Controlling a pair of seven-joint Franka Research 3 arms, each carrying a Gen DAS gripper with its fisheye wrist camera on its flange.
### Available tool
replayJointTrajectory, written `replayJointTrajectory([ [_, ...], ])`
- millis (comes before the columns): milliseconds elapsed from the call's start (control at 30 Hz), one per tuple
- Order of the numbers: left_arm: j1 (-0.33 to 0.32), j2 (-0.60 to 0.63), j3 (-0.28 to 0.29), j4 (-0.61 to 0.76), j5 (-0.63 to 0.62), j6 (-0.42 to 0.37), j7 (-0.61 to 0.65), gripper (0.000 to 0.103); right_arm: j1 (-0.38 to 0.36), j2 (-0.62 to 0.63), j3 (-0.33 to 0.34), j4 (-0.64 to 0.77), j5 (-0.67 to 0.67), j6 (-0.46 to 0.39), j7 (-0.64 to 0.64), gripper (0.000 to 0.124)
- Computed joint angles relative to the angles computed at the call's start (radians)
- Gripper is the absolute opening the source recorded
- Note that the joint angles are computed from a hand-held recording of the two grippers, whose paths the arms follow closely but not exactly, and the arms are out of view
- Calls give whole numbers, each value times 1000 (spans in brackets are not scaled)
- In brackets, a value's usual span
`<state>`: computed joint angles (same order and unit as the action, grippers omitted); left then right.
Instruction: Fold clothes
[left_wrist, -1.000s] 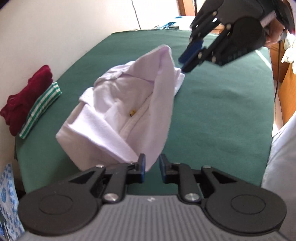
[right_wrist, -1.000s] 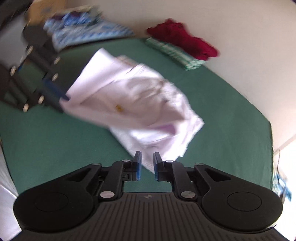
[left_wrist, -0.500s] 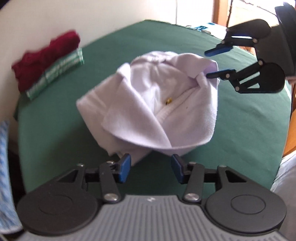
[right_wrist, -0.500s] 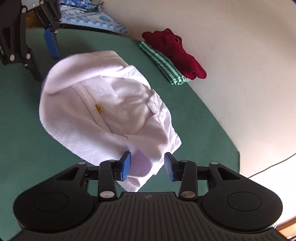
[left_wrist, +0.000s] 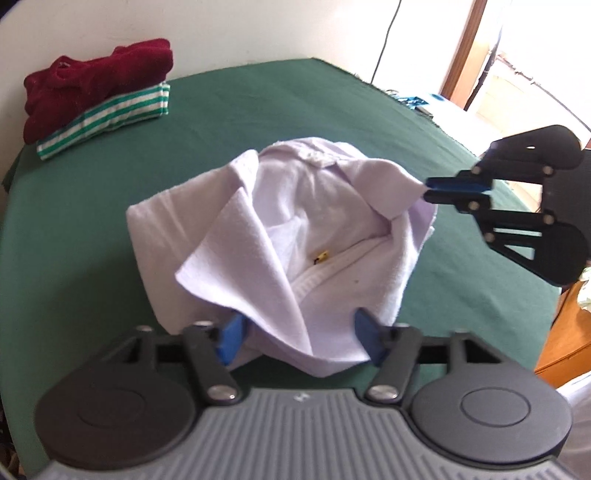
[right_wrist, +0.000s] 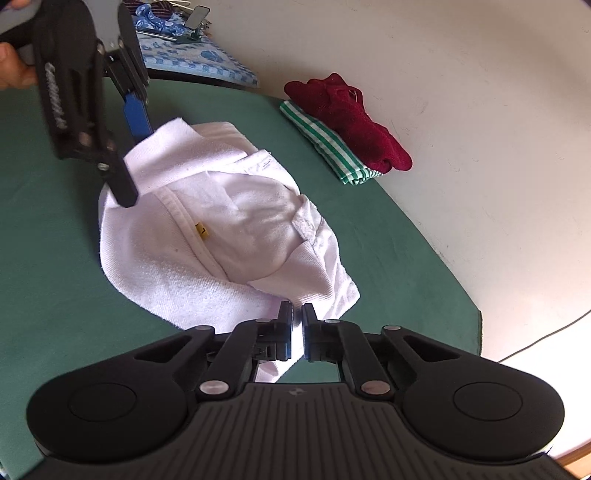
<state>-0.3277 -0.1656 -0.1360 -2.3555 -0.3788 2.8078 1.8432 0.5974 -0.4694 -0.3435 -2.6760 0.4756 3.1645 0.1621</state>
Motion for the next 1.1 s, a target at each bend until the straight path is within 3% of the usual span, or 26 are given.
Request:
replayJointTrajectory([
  [33, 15, 14, -13, 12, 46, -4, -40, 6, -8, -4, 4, -3, 0, -3, 2, 4],
  [67, 22, 25, -21, 23, 75, -12, -61, 0, -15, -4, 9, -5, 0, -3, 6, 4],
  [167, 19, 13, -40, 10, 139, 21, -53, 0, -38, -5, 26, -10, -1, -4, 21, 4],
  [233, 25, 7, -57, 3, 229, 30, -69, 0, -7, -12, -3, -11, 7, -9, 10, 7],
  [367, 59, 17, -105, 13, 494, 3, -158, 0, 97, 14, -77, -27, -10, 101, -14, 12],
  [467, 67, 17, -118, 17, 651, -19, -178, 0, 192, 49, -163, -28, -62, 185, -5, 23],
  [533, 64, 14, -116, 23, 710, -40, -161, 0, 274, 59, -246, -23, -107, 232, 19, 24],
  [567, 61, 10, -111, 25, 720, -49, -147, 0, 296, 50, -274, -15, -123, 219, 37, 21],
  [633, 56, 0, -104, 24, 736, -64, -118, 0, 306, 21, -296, -4, -153, 170, 56, 1],
  [767, 48, -29, -100, 7, 770, -81, -59, 0, 279, -74, -302, -8, -222, 19, -5, 0],
  [867, 45, -34, -102, -4, 782, -84, -34, 0, 216, -86, -263, -3, -242, -105, -75, 0],
  [1033, 68, 21, -133, 24, 892, -110, -110, 0, 149, -7, -201, -1, -223, -106, -126, 0],
  [1100, 66, 43, -134, 41, 922, -126, -121, 0, 111, 0, -166, 11, -202, -145, -113, 6],
])
